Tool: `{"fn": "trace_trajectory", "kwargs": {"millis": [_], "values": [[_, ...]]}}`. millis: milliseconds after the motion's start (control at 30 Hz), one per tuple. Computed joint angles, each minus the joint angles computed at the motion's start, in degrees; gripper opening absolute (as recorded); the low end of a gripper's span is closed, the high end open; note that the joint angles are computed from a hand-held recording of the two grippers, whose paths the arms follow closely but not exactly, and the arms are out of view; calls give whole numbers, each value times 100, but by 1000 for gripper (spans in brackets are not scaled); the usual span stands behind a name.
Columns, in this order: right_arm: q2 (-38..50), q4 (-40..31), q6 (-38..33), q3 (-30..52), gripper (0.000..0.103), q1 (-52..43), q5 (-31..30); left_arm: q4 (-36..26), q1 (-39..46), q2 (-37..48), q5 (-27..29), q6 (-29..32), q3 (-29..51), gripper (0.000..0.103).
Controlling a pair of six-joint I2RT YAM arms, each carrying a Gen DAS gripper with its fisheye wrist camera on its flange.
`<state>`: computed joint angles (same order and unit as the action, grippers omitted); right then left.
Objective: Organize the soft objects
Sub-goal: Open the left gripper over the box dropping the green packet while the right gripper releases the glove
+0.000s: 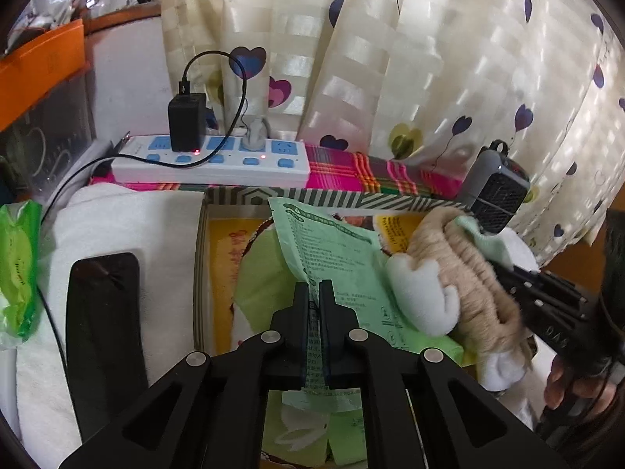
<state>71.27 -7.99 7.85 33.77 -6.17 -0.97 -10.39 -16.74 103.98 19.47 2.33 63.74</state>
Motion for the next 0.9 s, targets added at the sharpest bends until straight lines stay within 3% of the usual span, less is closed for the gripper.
{"fn": "trace_trajectory", "kwargs": {"millis": [133,200,300,367,433,500,900], "values": [[64,-54,47,56,15,-47,-119,97,-34,11,-196,-29,-83,8],[63,-55,86,54,16,-80,-169,172,-73,-23,-395,17,-163,16],[2,-36,134,14,20,-110,-195,242,-67,-77,-456,50,-265,20],[-62,-29,143,-17,27,-118,-182,351,-112,-188,-621,101,-406,22],[-127,-61,152,-25,45,-104,-93,470,-146,-296,-660,169,-553,25],[-203,-66,175,-53,53,-149,-111,442,-147,-367,-594,150,-620,32],[-794,-313,297,-167,62,-120,-118,598,-242,-1136,-630,153,-1238,38]]}}
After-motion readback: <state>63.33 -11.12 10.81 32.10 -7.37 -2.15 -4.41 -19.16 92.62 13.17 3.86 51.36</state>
